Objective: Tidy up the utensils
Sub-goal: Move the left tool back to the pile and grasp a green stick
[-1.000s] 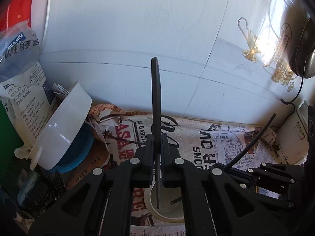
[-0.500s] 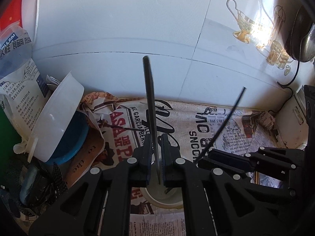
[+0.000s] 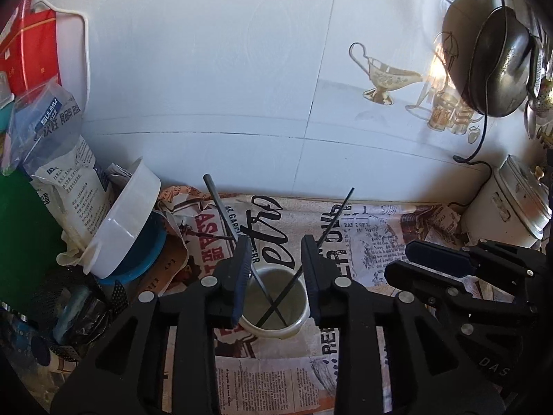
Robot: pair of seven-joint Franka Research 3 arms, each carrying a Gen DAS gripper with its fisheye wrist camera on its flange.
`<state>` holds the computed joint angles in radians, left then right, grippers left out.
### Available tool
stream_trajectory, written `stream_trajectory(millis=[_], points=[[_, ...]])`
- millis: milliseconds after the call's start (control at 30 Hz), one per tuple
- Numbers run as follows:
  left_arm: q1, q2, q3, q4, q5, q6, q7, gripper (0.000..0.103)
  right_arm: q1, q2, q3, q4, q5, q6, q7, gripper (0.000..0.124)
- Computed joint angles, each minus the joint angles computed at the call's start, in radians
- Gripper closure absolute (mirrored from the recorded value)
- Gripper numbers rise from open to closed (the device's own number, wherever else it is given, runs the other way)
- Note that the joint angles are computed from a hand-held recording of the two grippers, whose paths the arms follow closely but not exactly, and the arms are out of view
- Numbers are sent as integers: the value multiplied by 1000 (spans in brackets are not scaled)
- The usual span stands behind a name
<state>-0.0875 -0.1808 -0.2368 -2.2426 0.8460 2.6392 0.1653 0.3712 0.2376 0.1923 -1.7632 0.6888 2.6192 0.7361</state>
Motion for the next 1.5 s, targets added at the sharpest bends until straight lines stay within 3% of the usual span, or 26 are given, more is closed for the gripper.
stream_trajectory(millis=[467, 667, 867, 1233, 1400, 1500], points=[[-84, 33, -65, 84, 62, -65, -113, 38, -44, -187, -64, -217, 140, 99, -147, 82], [-137, 117, -60, 138, 65, -62, -165, 37, -69, -225, -104, -290, 116, 115, -127, 81], [-196, 229, -36, 207, 6, -75, -120, 37, -112, -213, -139, -323, 38, 102, -40, 77], [-265, 448, 1, 320, -224, -60, 97, 37, -173, -68, -160, -293, -198, -2, 225, 77], [-281, 524, 9, 357, -319, -60, 186, 37, -189, -29, -155, -298, -242, -42, 258, 77], [-277, 555, 0, 367, -392, -45, 243, 45, -193, -23, -152, -314, -264, -64, 261, 77]])
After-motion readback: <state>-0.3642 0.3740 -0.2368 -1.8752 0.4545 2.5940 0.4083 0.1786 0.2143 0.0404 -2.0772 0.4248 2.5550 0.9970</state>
